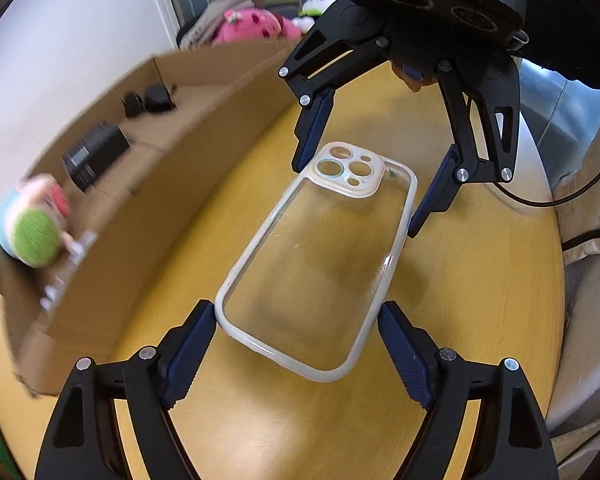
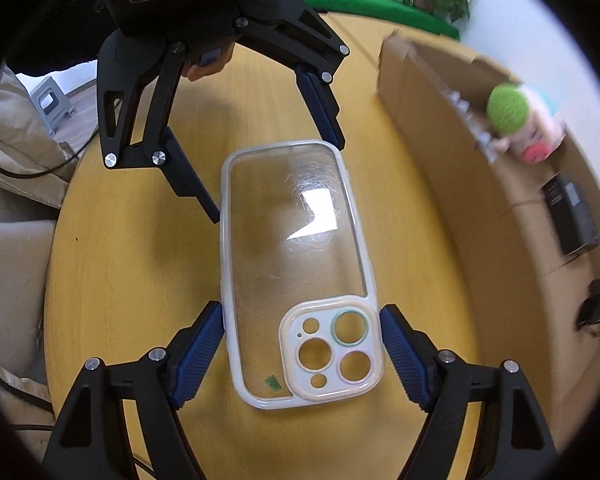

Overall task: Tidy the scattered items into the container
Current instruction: 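Lift the phone case over the cardboard box and release it inside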

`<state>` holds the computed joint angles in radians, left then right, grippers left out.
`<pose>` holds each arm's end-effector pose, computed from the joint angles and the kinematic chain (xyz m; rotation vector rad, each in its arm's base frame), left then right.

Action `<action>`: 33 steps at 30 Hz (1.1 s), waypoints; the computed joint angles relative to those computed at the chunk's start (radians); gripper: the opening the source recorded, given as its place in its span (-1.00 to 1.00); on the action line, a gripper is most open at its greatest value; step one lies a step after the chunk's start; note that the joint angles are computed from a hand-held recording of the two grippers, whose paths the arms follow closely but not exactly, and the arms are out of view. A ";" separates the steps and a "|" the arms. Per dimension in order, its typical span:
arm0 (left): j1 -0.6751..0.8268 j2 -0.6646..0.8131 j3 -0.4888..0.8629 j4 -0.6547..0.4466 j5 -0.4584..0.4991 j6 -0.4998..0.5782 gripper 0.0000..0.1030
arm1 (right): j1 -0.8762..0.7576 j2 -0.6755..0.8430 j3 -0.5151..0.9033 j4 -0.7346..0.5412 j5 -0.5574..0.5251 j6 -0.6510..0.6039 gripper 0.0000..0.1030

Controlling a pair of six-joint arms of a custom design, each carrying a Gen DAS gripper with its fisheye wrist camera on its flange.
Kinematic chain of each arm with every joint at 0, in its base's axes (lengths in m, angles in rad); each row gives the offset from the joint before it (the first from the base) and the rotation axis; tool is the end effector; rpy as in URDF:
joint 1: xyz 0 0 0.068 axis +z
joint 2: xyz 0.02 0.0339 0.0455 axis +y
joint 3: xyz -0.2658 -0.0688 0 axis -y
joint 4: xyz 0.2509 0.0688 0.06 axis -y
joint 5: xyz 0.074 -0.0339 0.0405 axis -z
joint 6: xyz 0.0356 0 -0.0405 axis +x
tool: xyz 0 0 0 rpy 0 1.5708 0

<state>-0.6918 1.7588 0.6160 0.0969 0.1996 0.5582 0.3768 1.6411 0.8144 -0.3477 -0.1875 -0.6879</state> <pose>0.2134 -0.1859 0.0770 1.5870 2.0794 -0.3081 0.2717 0.1147 0.1342 -1.4233 2.3151 0.1678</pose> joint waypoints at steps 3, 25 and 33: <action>0.013 -0.105 0.020 -0.079 -0.011 0.038 0.68 | 0.019 -0.083 0.025 -0.058 0.026 0.011 0.52; 0.103 0.142 0.739 -0.420 -0.057 0.225 0.67 | -0.175 -0.026 0.452 -0.314 0.062 -0.219 0.51; 0.132 0.428 1.054 -0.533 -0.039 0.224 0.67 | -0.284 0.210 0.625 -0.330 0.003 -0.304 0.51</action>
